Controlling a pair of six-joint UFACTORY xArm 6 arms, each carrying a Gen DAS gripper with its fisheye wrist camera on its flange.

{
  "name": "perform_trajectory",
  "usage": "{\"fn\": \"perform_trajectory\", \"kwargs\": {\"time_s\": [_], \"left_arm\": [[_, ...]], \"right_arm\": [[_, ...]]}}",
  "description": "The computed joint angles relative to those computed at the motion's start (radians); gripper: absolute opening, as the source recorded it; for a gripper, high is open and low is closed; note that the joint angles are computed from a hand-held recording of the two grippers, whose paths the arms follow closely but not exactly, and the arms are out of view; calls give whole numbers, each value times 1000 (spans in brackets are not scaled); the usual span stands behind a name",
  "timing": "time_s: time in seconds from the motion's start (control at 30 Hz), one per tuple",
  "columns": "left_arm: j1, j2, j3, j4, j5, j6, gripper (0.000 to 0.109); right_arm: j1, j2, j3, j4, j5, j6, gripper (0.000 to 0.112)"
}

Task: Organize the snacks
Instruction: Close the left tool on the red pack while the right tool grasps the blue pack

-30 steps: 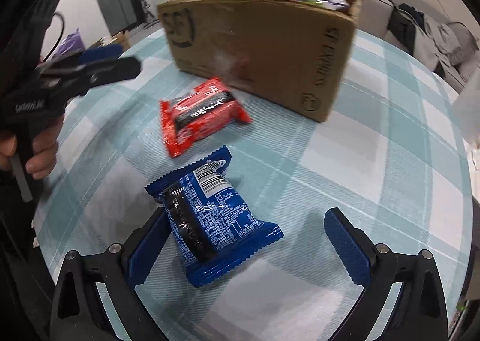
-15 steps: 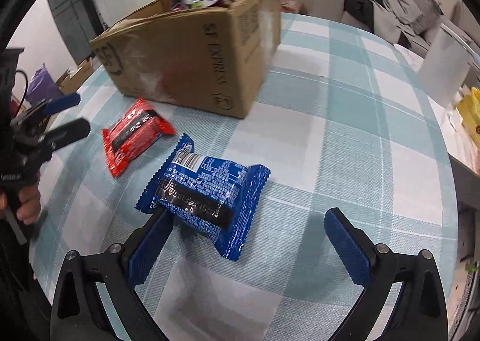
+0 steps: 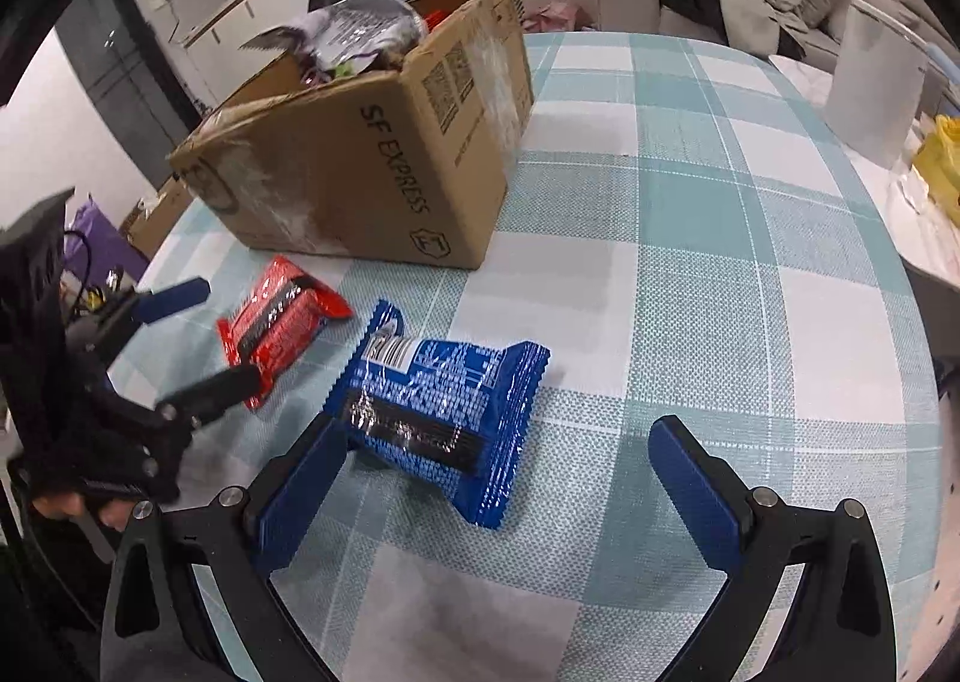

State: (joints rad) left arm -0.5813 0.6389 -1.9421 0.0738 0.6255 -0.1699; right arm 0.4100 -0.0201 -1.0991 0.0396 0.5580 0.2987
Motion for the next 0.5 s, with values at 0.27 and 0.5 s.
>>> {"fn": "perform_trajectory", "kwargs": {"time_s": [0.27, 0.5], "left_arm": [[-11, 115, -181, 41, 79, -29, 102], [-23, 200, -318, 20, 132, 2, 82]], "right_arm": [[20, 34, -18, 30, -55, 12, 102], [47, 52, -33, -72, -59, 96, 91]]}}
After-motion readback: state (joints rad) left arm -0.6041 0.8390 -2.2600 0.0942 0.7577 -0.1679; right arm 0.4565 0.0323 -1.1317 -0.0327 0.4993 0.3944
